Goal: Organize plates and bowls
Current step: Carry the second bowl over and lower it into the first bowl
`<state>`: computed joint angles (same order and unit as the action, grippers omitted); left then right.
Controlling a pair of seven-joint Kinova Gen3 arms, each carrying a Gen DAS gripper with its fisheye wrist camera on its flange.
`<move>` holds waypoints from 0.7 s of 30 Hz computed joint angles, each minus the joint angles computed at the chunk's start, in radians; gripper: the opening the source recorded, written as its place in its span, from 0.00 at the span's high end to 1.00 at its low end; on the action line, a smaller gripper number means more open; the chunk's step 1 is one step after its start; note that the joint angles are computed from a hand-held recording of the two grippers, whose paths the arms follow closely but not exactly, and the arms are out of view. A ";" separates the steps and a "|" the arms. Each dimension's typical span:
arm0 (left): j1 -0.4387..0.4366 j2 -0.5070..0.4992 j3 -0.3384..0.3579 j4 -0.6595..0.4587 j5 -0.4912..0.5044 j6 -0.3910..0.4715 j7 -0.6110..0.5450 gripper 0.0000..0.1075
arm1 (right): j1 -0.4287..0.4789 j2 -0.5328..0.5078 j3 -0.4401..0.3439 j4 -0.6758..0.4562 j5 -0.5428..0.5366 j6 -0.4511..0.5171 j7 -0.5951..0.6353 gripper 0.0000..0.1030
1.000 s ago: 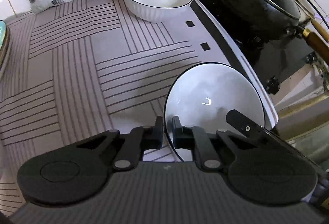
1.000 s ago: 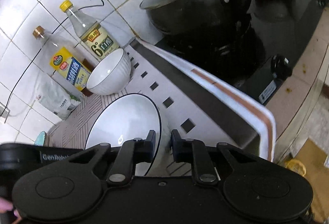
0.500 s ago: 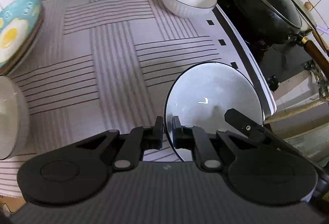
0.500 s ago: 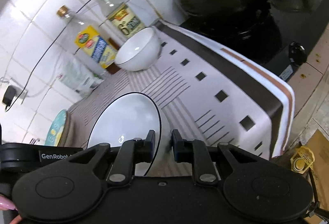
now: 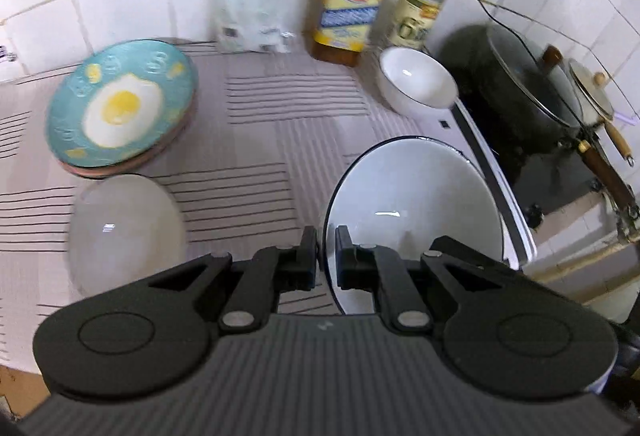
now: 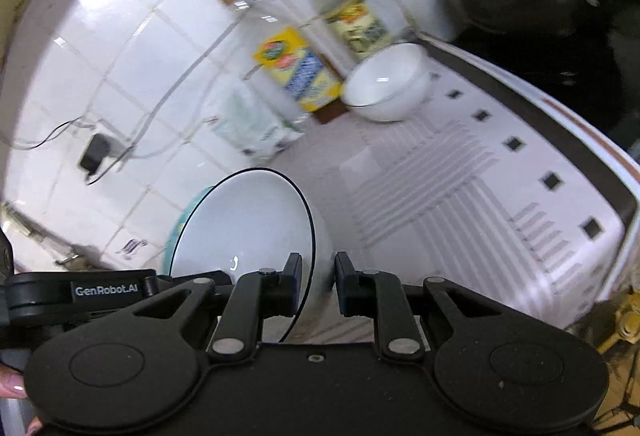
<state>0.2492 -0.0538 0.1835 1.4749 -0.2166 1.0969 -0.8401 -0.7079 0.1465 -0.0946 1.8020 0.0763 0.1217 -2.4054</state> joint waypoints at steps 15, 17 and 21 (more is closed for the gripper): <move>-0.179 -0.130 -0.108 0.109 0.095 0.069 -0.087 0.92 | 0.089 0.213 -0.236 -0.364 -0.185 0.192 0.442 0.79; -0.201 -0.137 -0.137 0.124 0.139 0.069 -0.124 0.92 | 0.041 0.249 -0.203 -0.426 -0.162 0.235 0.474 0.79; -0.244 -0.133 -0.155 0.142 0.179 0.068 -0.147 0.91 | 0.023 0.303 -0.204 -0.511 -0.161 0.291 0.569 0.79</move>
